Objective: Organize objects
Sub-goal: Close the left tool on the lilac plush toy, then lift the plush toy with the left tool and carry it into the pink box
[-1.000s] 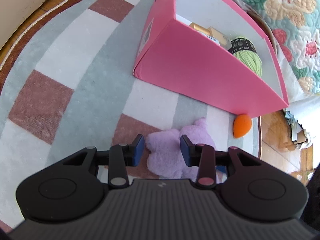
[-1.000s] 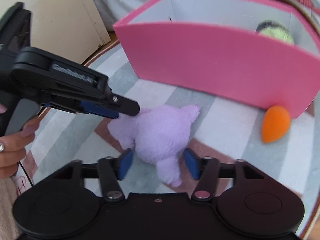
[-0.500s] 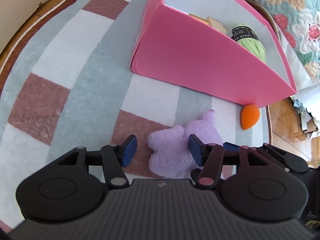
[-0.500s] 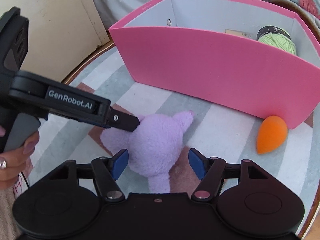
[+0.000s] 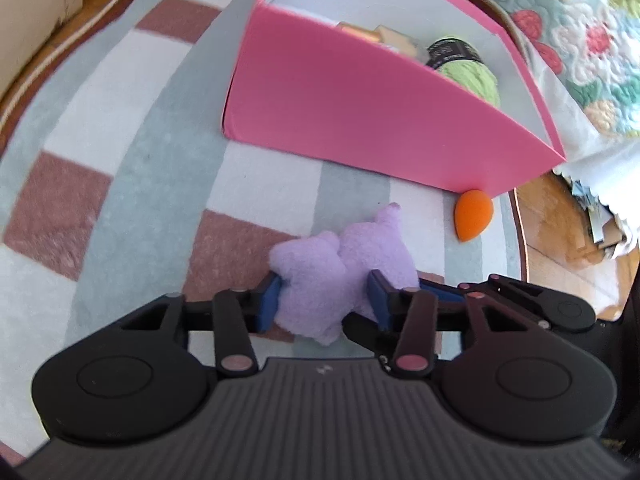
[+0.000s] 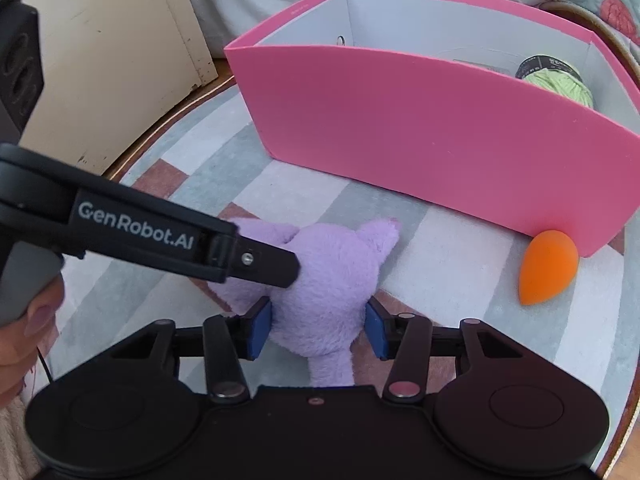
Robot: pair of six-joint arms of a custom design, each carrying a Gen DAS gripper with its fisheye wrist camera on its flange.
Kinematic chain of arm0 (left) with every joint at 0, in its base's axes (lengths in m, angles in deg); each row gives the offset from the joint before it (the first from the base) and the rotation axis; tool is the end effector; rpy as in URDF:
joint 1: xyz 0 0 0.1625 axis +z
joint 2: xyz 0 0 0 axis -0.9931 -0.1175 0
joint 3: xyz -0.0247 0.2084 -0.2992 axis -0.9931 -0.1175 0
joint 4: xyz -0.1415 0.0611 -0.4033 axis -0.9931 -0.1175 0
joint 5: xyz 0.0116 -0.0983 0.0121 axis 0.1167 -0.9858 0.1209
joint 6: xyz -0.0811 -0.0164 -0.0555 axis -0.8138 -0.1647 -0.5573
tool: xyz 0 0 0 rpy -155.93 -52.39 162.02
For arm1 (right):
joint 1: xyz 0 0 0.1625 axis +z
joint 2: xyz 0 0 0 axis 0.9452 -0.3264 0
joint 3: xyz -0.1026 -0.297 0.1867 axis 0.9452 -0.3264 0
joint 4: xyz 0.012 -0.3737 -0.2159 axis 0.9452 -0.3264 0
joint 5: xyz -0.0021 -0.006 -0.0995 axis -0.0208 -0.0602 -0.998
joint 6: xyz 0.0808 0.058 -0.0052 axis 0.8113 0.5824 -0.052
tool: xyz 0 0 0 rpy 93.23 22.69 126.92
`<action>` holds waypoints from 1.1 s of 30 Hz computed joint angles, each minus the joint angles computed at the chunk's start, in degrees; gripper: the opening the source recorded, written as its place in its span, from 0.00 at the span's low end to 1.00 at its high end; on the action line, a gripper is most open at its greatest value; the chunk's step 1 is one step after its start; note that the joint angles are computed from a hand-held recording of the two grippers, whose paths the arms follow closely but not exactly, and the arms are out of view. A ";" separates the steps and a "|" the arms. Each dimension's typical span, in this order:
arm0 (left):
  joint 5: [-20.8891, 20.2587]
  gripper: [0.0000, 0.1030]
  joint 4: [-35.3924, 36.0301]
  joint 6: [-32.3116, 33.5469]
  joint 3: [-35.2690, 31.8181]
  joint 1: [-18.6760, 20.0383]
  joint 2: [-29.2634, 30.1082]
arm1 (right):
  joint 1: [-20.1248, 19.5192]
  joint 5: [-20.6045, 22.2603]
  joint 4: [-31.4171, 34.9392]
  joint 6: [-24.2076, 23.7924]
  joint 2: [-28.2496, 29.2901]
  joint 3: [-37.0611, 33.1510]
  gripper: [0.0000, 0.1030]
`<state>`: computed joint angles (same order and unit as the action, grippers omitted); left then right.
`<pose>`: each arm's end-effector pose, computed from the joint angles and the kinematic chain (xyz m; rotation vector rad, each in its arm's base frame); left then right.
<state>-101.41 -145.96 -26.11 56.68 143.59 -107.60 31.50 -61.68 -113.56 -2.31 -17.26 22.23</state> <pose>-0.1959 -0.6913 0.1854 0.2603 2.7996 -0.4485 0.2377 -0.6644 0.1439 0.6789 -2.5264 0.4554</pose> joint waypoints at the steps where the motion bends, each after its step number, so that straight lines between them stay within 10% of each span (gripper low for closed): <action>1: -0.10 0.40 0.22 0.11 0.09 -0.25 -0.37 | 0.02 0.37 0.53 0.71 -0.47 0.10 0.52; 18: -0.43 0.40 7.32 -0.71 0.36 -7.00 -8.50 | 7.22 -2.55 10.57 0.82 -7.60 -1.08 0.58; 33: 2.01 0.42 6.21 3.20 -5.15 -11.35 -8.23 | 11.59 -5.35 0.82 -7.45 -9.13 -1.18 0.62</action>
